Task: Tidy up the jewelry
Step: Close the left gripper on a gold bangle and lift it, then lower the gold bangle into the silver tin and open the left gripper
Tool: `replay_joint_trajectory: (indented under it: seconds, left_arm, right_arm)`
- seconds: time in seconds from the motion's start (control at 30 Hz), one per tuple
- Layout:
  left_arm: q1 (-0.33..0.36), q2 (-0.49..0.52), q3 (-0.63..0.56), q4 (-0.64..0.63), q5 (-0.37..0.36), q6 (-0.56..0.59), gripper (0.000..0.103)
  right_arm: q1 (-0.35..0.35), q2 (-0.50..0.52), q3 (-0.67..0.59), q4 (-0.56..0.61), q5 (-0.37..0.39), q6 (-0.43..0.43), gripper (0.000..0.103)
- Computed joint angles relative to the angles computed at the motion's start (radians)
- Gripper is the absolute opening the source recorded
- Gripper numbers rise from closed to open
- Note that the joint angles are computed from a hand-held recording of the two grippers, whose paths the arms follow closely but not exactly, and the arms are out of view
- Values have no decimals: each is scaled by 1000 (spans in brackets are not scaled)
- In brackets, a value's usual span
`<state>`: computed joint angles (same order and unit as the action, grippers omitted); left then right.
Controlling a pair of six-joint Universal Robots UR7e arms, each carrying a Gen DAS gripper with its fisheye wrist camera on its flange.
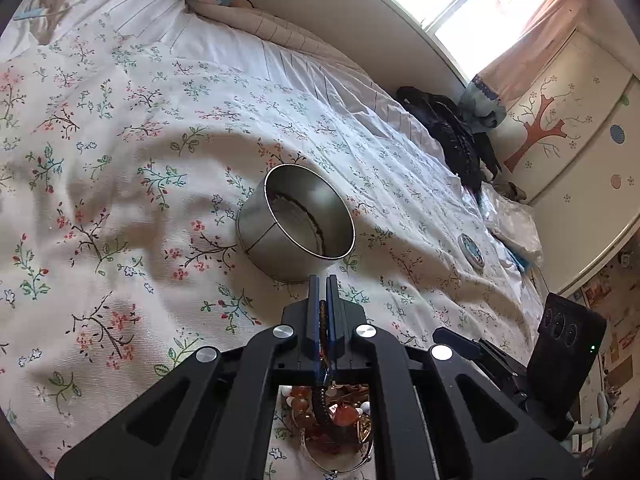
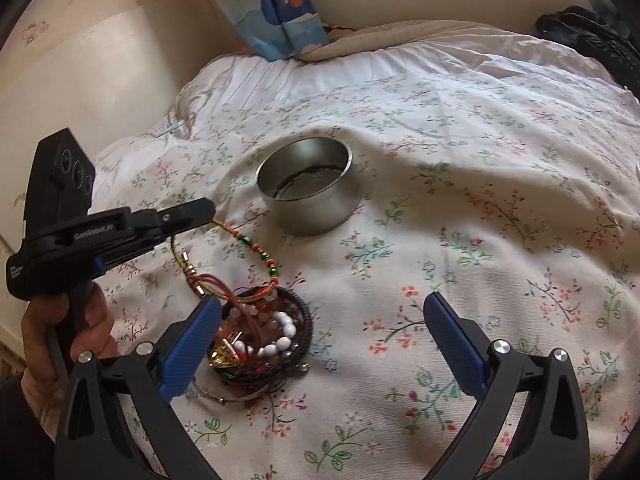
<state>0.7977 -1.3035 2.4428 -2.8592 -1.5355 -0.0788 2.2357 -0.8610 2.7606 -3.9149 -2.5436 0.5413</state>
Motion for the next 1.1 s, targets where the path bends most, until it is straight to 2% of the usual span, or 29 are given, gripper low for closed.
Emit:
replay_joint_trajectory:
  seconds: [0.03, 0.13, 0.17, 0.2, 0.23, 0.3, 0.37, 0.47, 0.6, 0.7, 0.77, 0.9, 1.1]
  left_arm:
    - [-3, 0, -1, 2, 2, 1, 3]
    - [-4, -5, -2, 10, 12, 18, 3]
    - [-6, -6, -2, 11, 14, 21, 3]
    - [-8, -4, -2, 10, 17, 23, 3]
    - [-11, -13, -3, 28, 33, 30, 3]
    - [-23, -20, 6, 19, 58, 32, 3]
    - [-31, -27, 14, 6, 82, 38, 3]
    - [-40, -39, 24, -15, 101, 46, 3]
    - [-34, -55, 29, -54, 81, 53, 3]
    - [-32, -66, 27, -93, 53, 47, 3]
    - [-38, -59, 18, -115, 40, 48, 3]
    - [-49, -10, -15, -163, 33, 50, 3]
    - [-34, 111, -87, -221, 11, 57, 3]
  right_arm:
    - [-11, 3, -3, -6, 28, -24, 94]
    - [-53, 19, -10, -31, 114, -82, 69]
    - [-65, 19, -13, -19, 141, -92, 57]
    - [-79, 20, -14, -17, 170, -106, 41]
    - [-95, 21, -14, -19, 205, -123, 34]
    - [-105, 18, -11, -21, 230, -131, 11]
    - [-103, 43, 0, -107, 247, -138, 6]
    - [-88, 78, 27, -254, 245, -131, 5]
    - [-58, 115, 45, -433, 226, -146, 5]
    - [-27, 106, 28, -482, 177, -168, 5]
    - [-25, 57, 12, -462, 152, -193, 5]
    - [-84, -15, -10, -476, 184, -271, 5]
    - [-228, -80, -39, -474, 329, -357, 5]
